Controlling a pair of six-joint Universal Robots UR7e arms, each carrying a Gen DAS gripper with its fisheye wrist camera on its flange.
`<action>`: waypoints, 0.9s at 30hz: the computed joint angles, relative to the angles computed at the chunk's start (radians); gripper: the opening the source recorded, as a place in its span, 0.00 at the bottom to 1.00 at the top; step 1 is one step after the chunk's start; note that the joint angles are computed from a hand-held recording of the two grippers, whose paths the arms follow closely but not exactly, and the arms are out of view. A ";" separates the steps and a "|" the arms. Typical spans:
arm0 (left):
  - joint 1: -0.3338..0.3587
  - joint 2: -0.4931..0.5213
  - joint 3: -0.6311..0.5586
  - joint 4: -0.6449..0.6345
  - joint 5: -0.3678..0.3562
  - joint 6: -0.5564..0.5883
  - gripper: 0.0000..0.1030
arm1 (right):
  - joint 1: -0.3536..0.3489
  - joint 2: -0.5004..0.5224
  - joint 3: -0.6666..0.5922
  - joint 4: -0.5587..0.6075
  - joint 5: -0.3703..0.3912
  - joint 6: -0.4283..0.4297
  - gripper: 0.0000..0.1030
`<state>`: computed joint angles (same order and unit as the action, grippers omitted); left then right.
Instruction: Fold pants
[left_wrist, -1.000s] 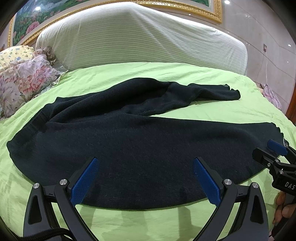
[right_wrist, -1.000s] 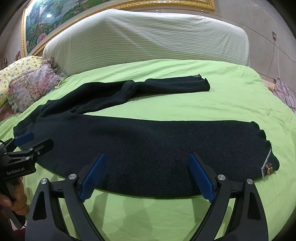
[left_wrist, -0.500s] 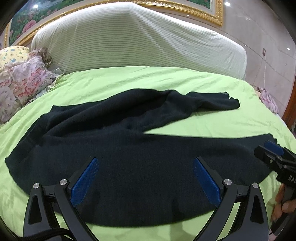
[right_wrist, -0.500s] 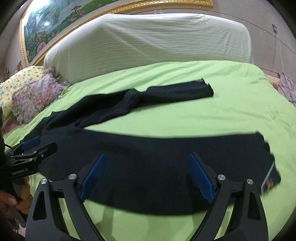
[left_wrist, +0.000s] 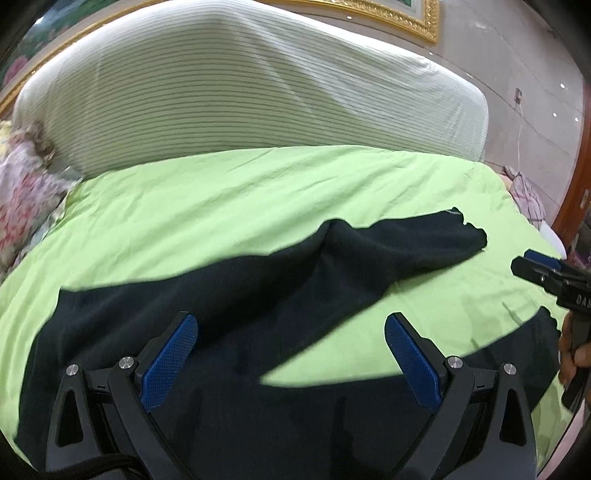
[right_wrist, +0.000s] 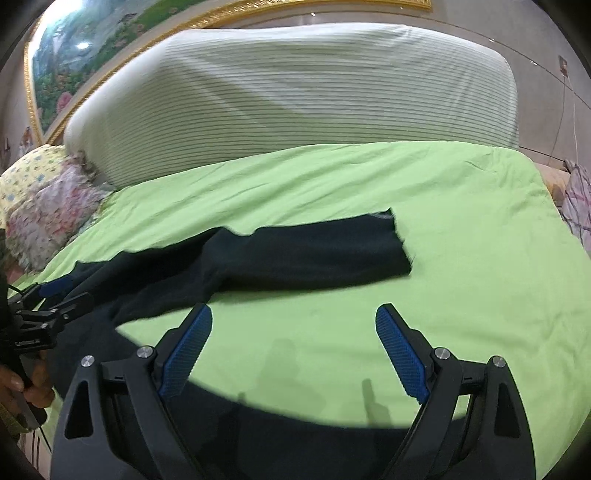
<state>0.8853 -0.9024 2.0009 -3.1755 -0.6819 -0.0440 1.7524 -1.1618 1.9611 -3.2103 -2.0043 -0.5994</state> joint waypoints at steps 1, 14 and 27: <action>0.007 0.005 -0.020 0.011 -0.004 0.016 0.99 | -0.001 0.008 -0.023 0.020 -0.006 0.001 0.88; 0.119 0.121 -0.334 0.326 -0.138 0.104 0.99 | -0.045 0.156 -0.391 0.343 -0.029 0.060 0.88; 0.200 0.249 -0.669 0.793 -0.244 0.096 0.77 | -0.110 0.303 -0.672 0.638 -0.008 0.138 0.67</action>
<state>1.0850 -0.6529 1.3317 -2.3827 -0.9259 0.0523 1.6420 -0.8592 1.2889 -2.5722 -2.0126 -0.4619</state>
